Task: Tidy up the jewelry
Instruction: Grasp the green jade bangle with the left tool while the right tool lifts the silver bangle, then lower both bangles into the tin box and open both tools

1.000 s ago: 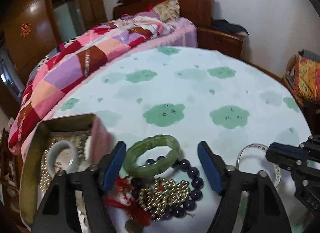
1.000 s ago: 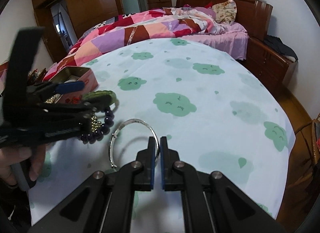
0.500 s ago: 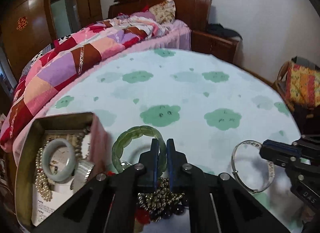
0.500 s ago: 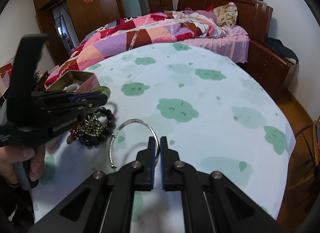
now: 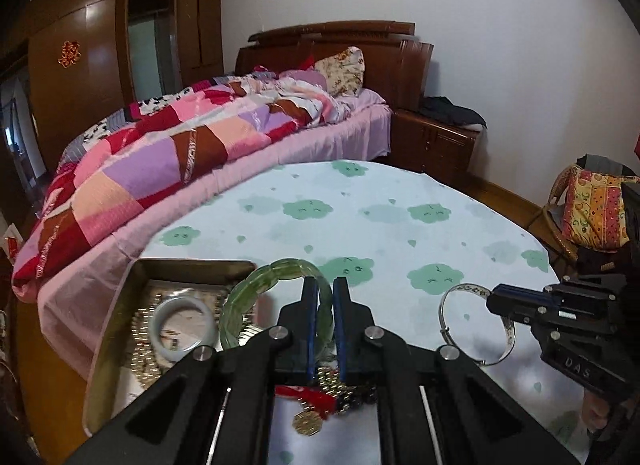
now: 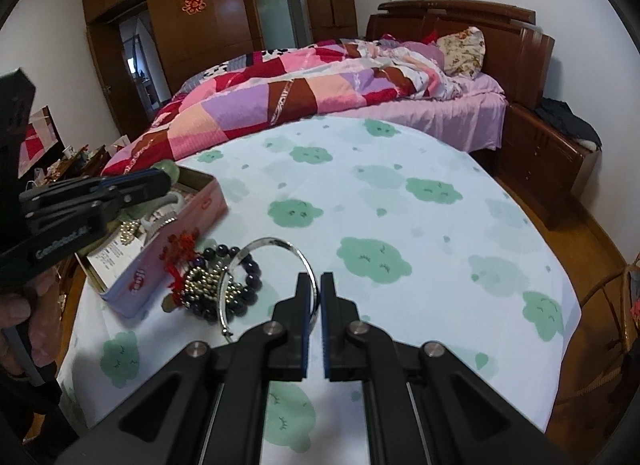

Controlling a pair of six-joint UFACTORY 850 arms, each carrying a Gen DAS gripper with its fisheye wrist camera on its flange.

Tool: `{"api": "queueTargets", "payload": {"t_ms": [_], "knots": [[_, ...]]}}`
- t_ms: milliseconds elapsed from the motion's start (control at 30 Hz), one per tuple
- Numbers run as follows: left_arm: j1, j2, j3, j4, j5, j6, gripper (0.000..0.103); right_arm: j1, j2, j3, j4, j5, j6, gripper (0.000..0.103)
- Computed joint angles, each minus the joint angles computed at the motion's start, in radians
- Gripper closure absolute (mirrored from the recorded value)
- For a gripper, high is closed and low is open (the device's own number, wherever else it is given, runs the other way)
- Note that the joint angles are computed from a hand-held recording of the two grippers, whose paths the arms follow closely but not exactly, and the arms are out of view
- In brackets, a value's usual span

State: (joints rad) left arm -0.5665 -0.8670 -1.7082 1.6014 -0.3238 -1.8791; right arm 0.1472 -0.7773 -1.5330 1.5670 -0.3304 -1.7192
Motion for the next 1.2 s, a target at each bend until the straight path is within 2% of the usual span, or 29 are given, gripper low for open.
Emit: {"api": "queueTargets", "payload": {"t_ms": [233, 533, 1200], "knots": [[0.018, 0.054, 0.084, 0.116, -0.022, -0.151, 0.097, 0.019, -0.006, -0.029, -0.040, -0.013, 0.028, 0.097], [0.047, 0.107, 0.174, 0.190, -0.058, -0.265, 0.097, 0.059, -0.025, -0.093, -0.097, -0.023, 0.059, 0.097], [0.100, 0.146, 0.267, 0.232, -0.069, -0.360, 0.097, 0.137, -0.092, -0.223, -0.267, -0.057, 0.185, 0.097]]}}
